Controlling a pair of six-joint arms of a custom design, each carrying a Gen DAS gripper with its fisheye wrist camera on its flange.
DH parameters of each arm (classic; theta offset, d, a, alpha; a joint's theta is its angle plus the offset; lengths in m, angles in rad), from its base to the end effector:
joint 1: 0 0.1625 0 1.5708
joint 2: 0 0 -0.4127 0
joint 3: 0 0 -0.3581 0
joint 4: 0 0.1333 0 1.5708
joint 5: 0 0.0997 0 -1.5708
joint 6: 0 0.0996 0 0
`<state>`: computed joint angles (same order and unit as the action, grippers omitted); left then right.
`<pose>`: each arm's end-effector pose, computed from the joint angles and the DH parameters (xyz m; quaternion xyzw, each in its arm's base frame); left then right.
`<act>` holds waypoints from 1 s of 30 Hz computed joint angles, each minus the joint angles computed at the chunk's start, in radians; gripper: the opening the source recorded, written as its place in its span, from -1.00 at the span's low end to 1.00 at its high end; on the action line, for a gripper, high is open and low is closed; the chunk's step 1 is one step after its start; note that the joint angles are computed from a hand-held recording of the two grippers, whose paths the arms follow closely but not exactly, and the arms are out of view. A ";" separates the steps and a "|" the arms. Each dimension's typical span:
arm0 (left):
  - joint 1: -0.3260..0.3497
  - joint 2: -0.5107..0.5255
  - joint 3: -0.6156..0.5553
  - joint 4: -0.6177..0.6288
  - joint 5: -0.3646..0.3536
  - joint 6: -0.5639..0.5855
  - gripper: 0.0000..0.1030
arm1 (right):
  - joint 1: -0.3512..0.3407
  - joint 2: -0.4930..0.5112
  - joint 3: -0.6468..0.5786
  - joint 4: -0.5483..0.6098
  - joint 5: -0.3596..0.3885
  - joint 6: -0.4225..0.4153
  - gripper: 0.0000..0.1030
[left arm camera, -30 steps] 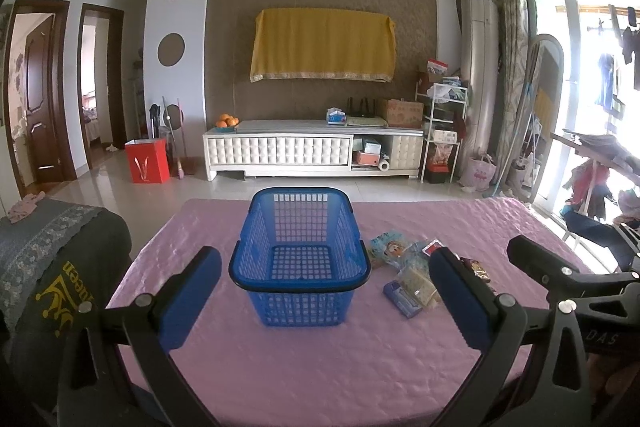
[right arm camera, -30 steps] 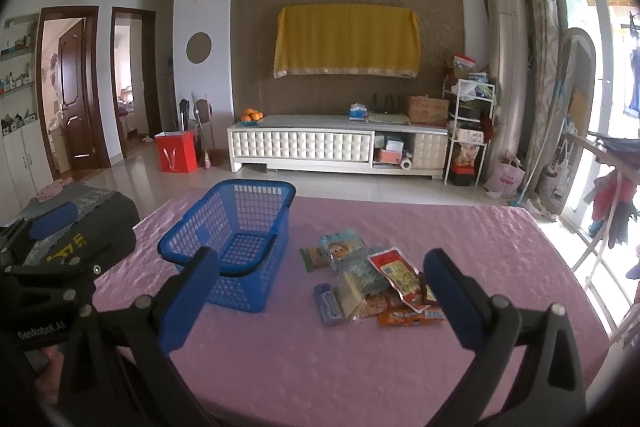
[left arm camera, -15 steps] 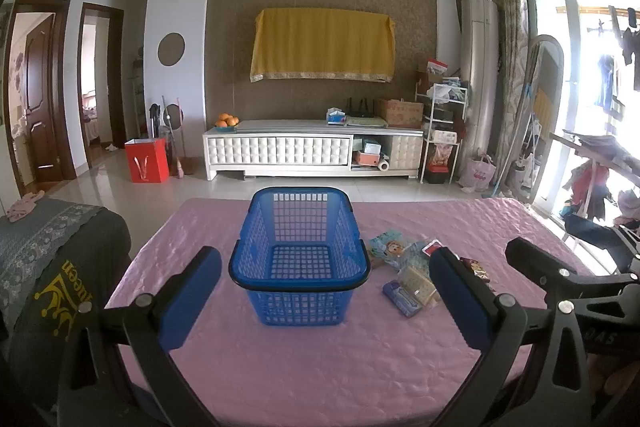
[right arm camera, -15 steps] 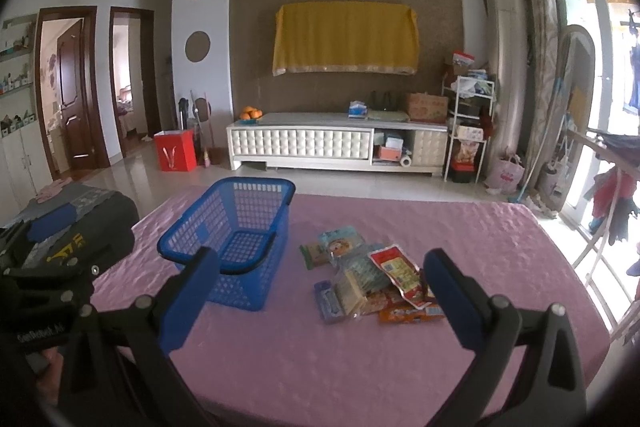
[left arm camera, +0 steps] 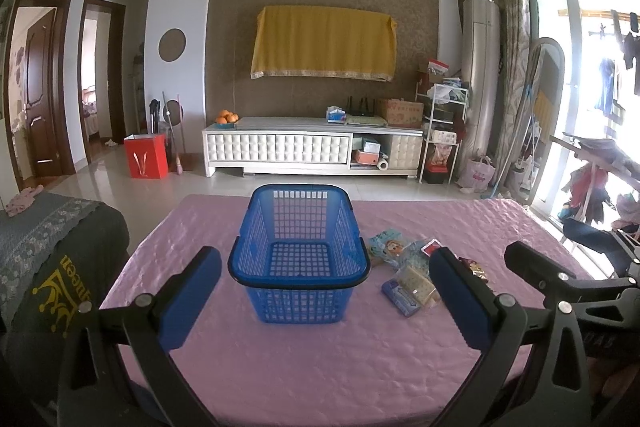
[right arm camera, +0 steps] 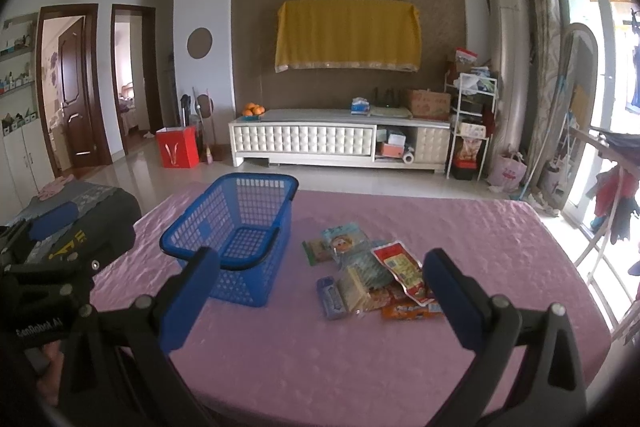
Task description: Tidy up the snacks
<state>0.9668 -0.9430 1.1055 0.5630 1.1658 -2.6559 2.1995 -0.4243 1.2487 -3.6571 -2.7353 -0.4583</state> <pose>-0.1977 -0.5903 0.3032 0.3925 0.8068 -0.4119 0.1593 0.4379 -0.5311 0.1525 0.0711 -0.7450 0.5287 0.4005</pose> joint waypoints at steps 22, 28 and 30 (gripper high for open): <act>-0.016 0.036 -0.062 0.065 -0.008 -0.022 1.00 | -0.008 -0.011 0.017 -0.002 0.013 0.006 1.00; -0.026 0.139 -0.187 0.150 -0.013 -0.041 1.00 | -0.032 -0.075 0.077 0.024 0.046 0.036 1.00; -0.032 0.196 -0.249 0.192 -0.019 -0.049 1.00 | -0.045 -0.101 0.108 0.030 0.070 0.049 1.00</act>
